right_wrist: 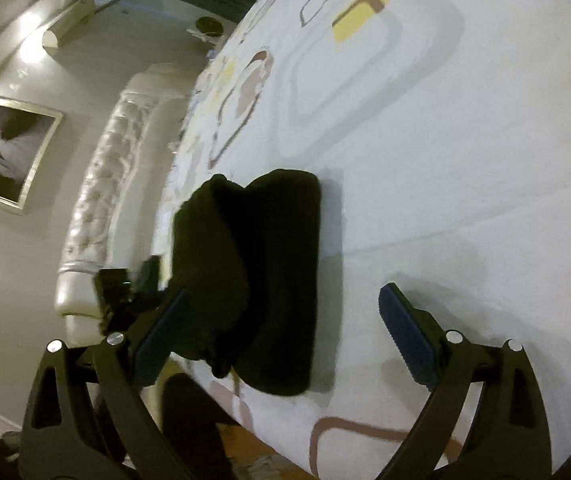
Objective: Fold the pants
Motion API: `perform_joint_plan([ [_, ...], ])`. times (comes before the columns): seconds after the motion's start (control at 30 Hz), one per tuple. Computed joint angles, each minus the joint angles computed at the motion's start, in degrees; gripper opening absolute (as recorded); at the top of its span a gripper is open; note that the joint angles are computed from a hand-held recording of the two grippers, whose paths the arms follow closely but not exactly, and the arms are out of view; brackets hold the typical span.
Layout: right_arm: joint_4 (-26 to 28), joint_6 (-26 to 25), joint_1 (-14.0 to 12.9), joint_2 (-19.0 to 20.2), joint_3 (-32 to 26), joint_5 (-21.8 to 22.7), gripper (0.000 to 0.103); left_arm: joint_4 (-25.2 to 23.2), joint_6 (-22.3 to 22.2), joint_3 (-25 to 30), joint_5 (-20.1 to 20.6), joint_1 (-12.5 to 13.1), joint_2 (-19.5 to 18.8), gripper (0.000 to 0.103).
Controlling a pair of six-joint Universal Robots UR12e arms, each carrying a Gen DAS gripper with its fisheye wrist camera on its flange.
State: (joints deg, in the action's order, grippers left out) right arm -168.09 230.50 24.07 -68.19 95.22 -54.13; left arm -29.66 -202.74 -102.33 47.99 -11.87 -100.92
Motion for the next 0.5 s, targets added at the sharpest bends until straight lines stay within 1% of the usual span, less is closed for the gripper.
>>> perform_joint_plan([
  [0.07, -2.0, 0.9, -0.3, 1.1, -0.3, 1.7, 0.095, -0.7, 0.0, 0.5, -1.5, 0.0, -0.8, 0.083],
  [0.13, -3.1, 0.7, -0.5, 1.9, -1.0, 3.3, 0.095, -1.9, -0.1, 1.3, -1.3, -0.2, -1.4, 0.083],
  [0.2, -4.1, 0.9, -0.6, 3.0, -2.2, 5.3, 0.095, -3.1, -0.3, 2.0, -2.1, -0.4, -2.3, 0.083],
  [0.23, -3.8, 0.6, -0.6, 3.3, -2.6, 5.7, 0.095, -3.5, -0.2, 2.3, -2.0, -0.6, -2.6, 0.083],
  [0.33, 0.3, -2.8, -0.2, 4.5, -5.0, 7.0, 0.095, -4.8, 0.6, 3.1, -2.1, -1.2, -3.5, 0.083],
  [0.37, 2.2, -4.6, 0.0, 4.9, -6.1, 7.5, 0.097, -4.9, 0.8, 2.9, -1.9, -1.2, -3.4, 0.083],
  [0.43, 3.8, -6.1, 0.3, 5.5, -7.3, 7.8, 0.101, -3.7, 0.4, 2.8, -1.8, -1.4, -3.6, 0.083],
  [0.5, 5.8, -8.0, 0.7, 6.3, -8.9, 8.3, 0.101, -2.6, -0.2, 2.5, -2.2, -1.4, -3.7, 0.083],
])
